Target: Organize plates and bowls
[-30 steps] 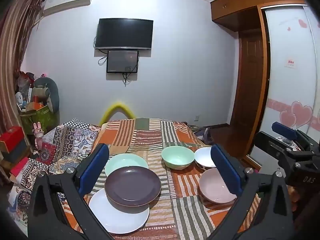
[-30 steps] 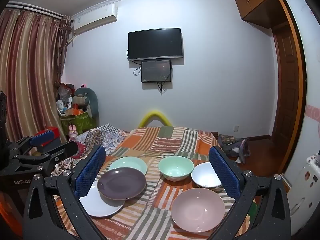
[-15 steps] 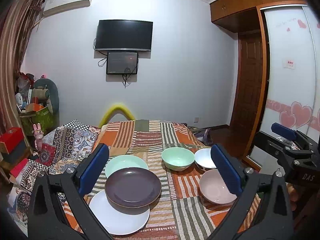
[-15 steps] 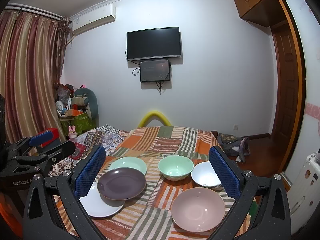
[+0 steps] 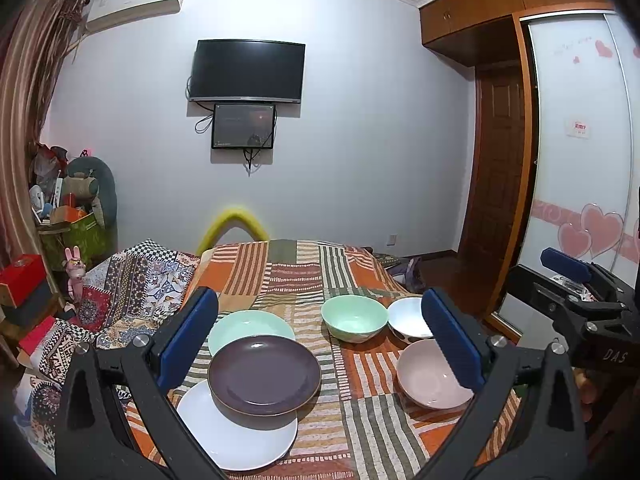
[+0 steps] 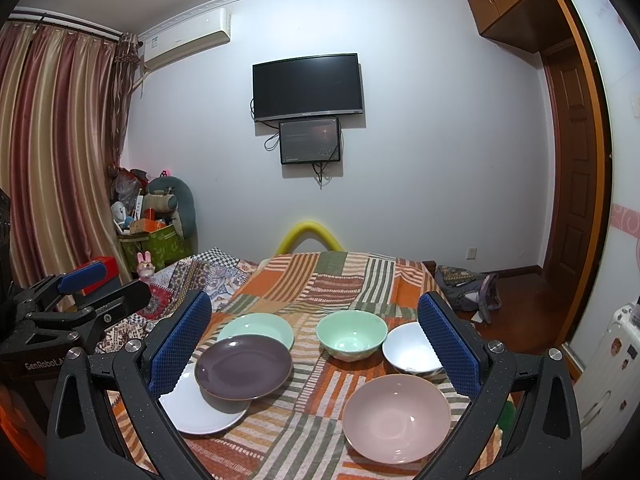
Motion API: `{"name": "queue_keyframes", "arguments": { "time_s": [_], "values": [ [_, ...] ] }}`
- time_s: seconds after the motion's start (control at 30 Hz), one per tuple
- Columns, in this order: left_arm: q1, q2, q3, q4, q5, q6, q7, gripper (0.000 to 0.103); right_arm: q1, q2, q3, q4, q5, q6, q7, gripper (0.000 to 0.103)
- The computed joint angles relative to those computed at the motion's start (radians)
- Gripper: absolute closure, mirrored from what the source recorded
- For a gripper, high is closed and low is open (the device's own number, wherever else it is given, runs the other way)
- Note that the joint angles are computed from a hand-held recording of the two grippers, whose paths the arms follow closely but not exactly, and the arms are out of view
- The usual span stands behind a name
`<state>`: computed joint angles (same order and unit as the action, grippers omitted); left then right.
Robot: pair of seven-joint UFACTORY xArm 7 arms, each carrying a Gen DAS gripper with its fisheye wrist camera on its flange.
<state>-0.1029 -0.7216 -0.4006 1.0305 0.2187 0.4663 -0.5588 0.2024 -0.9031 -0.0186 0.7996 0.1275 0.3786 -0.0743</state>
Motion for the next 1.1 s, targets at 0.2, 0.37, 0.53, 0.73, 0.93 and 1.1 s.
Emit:
{"name": "queue_keyframes", "arguments": {
  "time_s": [0.2, 0.37, 0.53, 0.73, 0.93, 1.1],
  "values": [
    [-0.002, 0.003, 0.001, 0.003, 0.001, -0.001, 0.000, 0.000, 0.001, 0.000, -0.001, 0.000, -0.001, 0.000, 0.001, 0.000],
    [-0.004, 0.005, 0.001, 0.002, 0.000, -0.004, -0.001, 0.000, 0.001, 0.000, -0.001, 0.001, -0.001, 0.001, 0.002, 0.000],
    [-0.004, 0.004, 0.001, 0.001, 0.000, -0.005, -0.002, 0.000, 0.001, 0.000, -0.001, 0.002, -0.001, 0.002, 0.002, 0.000],
    [-0.008, 0.008, 0.002, 0.003, -0.002, -0.005, -0.003, 0.000, 0.001, 0.000, -0.002, 0.002, 0.000, 0.003, 0.002, 0.000],
    [-0.009, 0.009, 0.004, 0.004, -0.003, -0.005, -0.002, 0.000, 0.001, 0.000, -0.001, 0.001, 0.000, 0.003, 0.003, 0.000],
    [-0.013, 0.007, 0.008, -0.002, -0.006, -0.011, 0.001, 0.000, 0.001, 0.002, -0.002, 0.000, 0.000, 0.000, 0.003, 0.000]
  ]
}}
